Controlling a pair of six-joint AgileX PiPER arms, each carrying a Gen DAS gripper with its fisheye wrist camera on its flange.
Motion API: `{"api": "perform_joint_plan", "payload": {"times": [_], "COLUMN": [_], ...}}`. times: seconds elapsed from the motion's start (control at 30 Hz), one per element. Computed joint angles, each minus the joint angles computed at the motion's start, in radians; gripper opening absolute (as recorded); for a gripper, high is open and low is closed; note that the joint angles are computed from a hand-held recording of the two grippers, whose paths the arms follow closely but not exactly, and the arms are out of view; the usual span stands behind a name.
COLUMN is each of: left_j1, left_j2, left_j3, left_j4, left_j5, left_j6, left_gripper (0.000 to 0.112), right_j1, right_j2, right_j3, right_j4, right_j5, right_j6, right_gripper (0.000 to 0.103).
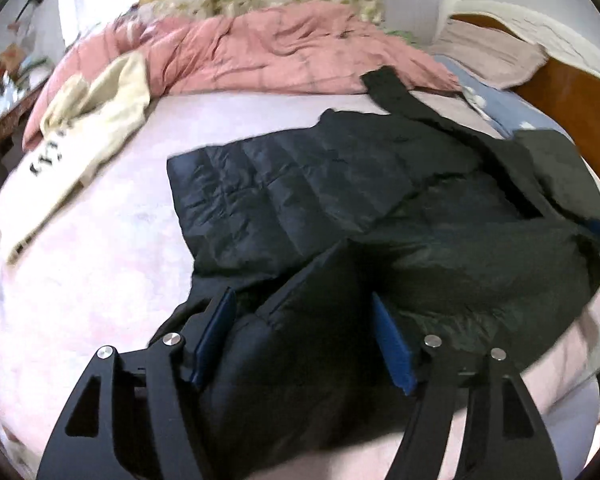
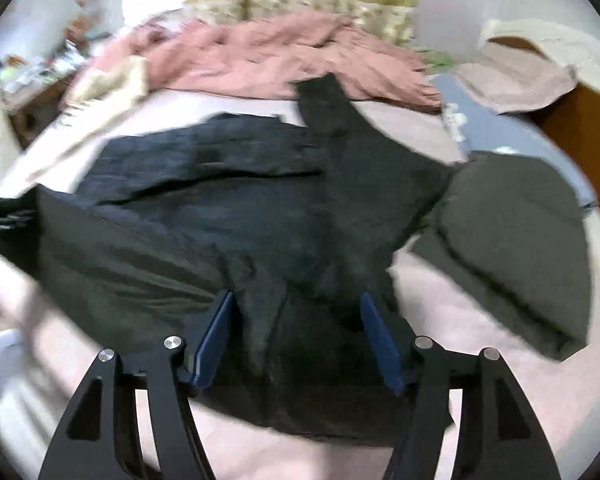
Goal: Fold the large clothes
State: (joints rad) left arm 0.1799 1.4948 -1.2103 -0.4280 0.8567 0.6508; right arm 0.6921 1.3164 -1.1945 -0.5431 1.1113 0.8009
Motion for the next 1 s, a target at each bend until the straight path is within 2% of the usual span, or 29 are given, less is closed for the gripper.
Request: {"api": "perform_joint_plan", "payload": {"times": [0.13,0.2,0.27,0.3,0.33,0.37,0.4,0.47,0.5,0.53,0.6,0.67,0.73,0.77,0.8,0.87,0.93,1.0], "left_j1": [-0.003,-0.008,0.001,0.015,0.038,0.064,0.090,0.127,0.147,0.164,0.201,0.180,0.151,0.123,0.093,0.049,0.023,-0.008], "left_j2": [0.111,0.135,0.154,0.165,0.167,0.155,0.125,0.031,-0.025,-0.073,-0.161,-0.216,-0.260,-0.279,-0.289,-0.283,-0.257,-0.210], "left_j3": [-0.011,0.004,0.030,0.038,0.050,0.064,0.090,0.157,0.196,0.228,0.277,0.288,0.300,0.305,0.310,0.318,0.327,0.339], "left_j4": [-0.036,-0.055,-0.128,-0.189,-0.264,-0.323,-0.381,-0.468,-0.518,-0.562,-0.642,-0.592,-0.543,-0.490,-0.441,-0.371,-0.323,-0.267], "left_j5": [-0.050,-0.098,-0.147,-0.152,-0.140,-0.125,-0.125,-0.154,-0.170,-0.176,-0.135,-0.130,-0.118,-0.131,-0.155,-0.206,-0.239,-0.314], "left_j6": [-0.030,-0.020,0.051,0.116,0.202,0.271,0.333,0.421,0.466,0.502,0.576,0.532,0.494,0.445,0.391,0.296,0.239,0.187], "left_gripper": [0.069,0.075,0.081,0.082,0.082,0.082,0.081,0.081,0.083,0.085,0.090,0.090,0.091,0.096,0.103,0.103,0.103,0.103], "right_j1": [-0.106,-0.158,-0.196,-0.188,-0.170,-0.136,-0.090,0.018,0.068,0.107,0.160,0.205,0.235,0.251,0.271,0.282,0.266,0.236], "right_j2": [0.086,0.118,0.133,0.137,0.139,0.138,0.124,0.084,0.039,-0.021,-0.109,-0.176,-0.205,-0.206,-0.202,-0.147,-0.065,0.004], "right_j3": [0.016,0.052,0.107,0.135,0.160,0.172,0.178,0.217,0.248,0.276,0.308,0.321,0.316,0.314,0.319,0.307,0.282,0.274], "right_j4": [0.022,0.024,0.014,-0.031,-0.107,-0.184,-0.270,-0.450,-0.514,-0.545,-0.558,-0.534,-0.484,-0.477,-0.489,-0.486,-0.440,-0.422], "right_j5": [-0.113,-0.199,-0.292,-0.319,-0.307,-0.255,-0.163,-0.004,0.036,0.036,-0.002,-0.072,-0.147,-0.160,-0.175,-0.187,-0.176,-0.165], "right_j6": [-0.014,-0.002,0.038,0.111,0.211,0.311,0.411,0.611,0.682,0.721,0.768,0.791,0.773,0.778,0.811,0.843,0.805,0.783], "right_gripper": [0.066,0.066,0.066,0.066,0.066,0.071,0.083,0.084,0.084,0.084,0.086,0.089,0.098,0.103,0.103,0.103,0.103,0.103]}}
